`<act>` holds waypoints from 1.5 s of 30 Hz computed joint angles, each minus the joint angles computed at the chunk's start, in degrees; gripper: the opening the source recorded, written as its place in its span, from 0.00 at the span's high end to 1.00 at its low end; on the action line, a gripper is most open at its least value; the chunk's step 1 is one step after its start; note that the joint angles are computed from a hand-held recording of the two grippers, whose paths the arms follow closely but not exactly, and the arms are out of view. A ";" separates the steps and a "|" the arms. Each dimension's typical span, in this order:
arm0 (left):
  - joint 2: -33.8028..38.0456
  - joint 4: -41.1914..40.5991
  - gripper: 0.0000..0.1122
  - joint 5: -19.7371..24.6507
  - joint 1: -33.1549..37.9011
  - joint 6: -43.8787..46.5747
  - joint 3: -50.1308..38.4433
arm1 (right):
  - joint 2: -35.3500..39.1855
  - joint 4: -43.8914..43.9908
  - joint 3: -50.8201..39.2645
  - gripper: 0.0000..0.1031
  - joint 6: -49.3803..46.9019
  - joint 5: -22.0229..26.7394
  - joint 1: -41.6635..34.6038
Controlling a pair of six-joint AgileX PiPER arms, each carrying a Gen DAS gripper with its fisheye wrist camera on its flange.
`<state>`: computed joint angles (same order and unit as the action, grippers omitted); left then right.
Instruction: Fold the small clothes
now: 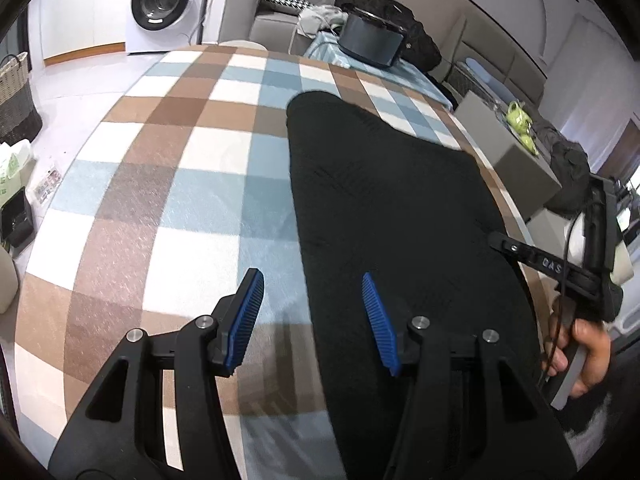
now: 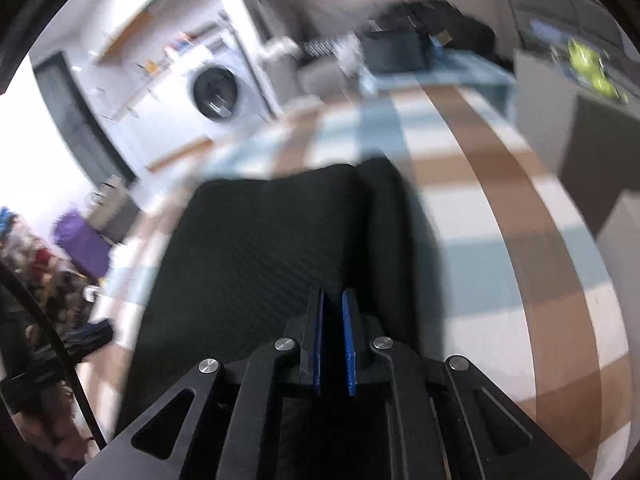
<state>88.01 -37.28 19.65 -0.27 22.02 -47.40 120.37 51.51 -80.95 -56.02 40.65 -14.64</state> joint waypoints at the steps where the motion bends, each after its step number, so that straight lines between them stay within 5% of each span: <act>1: -0.35 0.46 0.57 0.09 -0.31 -0.19 0.40 | 0.42 1.59 -0.10 0.88 -1.04 2.17 -1.10; 5: -2.93 1.12 0.55 1.34 -2.21 0.70 3.26 | -1.23 7.36 4.74 0.71 -11.84 14.59 -7.53; 11: -8.49 -1.79 0.54 3.38 -5.22 5.25 9.48 | -7.23 7.56 18.24 0.71 -24.38 24.98 -16.10; 14: -11.72 0.47 0.53 3.17 -7.47 2.99 12.84 | -9.43 7.72 22.46 0.72 -29.25 23.18 -16.69; 16: -13.18 2.85 0.53 2.69 -8.54 0.58 14.25 | -11.26 8.51 24.82 0.94 -32.84 19.88 -15.90; 17: -13.91 3.81 0.52 2.54 -8.97 -0.44 15.03 | -11.52 8.18 24.31 0.95 -32.38 19.75 -15.56; 21: -17.01 4.98 0.52 2.30 -9.37 -1.72 18.35 | -12.77 11.36 24.50 0.95 -36.68 26.96 -19.86; 24: -19.42 9.12 0.50 1.29 -10.16 -6.25 20.73 | -13.85 8.63 26.25 0.95 -33.44 16.47 -16.69; 26: -20.94 10.57 0.50 1.31 -9.94 -7.69 21.99 | -13.46 6.89 26.56 0.89 -31.50 13.35 -15.76; 31: -22.52 4.10 0.50 2.92 -8.78 -1.11 22.38 | -12.52 10.37 27.63 0.71 -37.24 21.78 -19.70; 37: -21.47 16.08 0.50 2.94 -15.13 -12.87 21.60 | -14.87 7.65 30.05 0.69 -39.09 15.61 -18.02; 38: -21.75 14.43 0.50 3.19 -14.41 -11.11 21.75 | -15.36 7.29 30.13 0.65 -38.89 15.97 -18.60; 40: -22.17 7.70 0.49 4.52 -11.21 -3.79 21.89 | -15.24 7.57 29.39 0.38 -38.39 18.47 -20.31; 42: -21.12 5.12 0.49 5.12 -9.34 -0.86 21.33 | -14.86 9.66 29.04 0.28 -38.05 19.02 -21.58; 45: -18.68 1.94 0.49 5.63 -7.96 2.02 20.22 | -13.34 10.02 27.82 0.27 -33.29 14.99 -20.27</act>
<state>69.33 -35.33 25.28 -8.23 24.04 -27.19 107.03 61.53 -53.13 -89.31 55.64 -34.90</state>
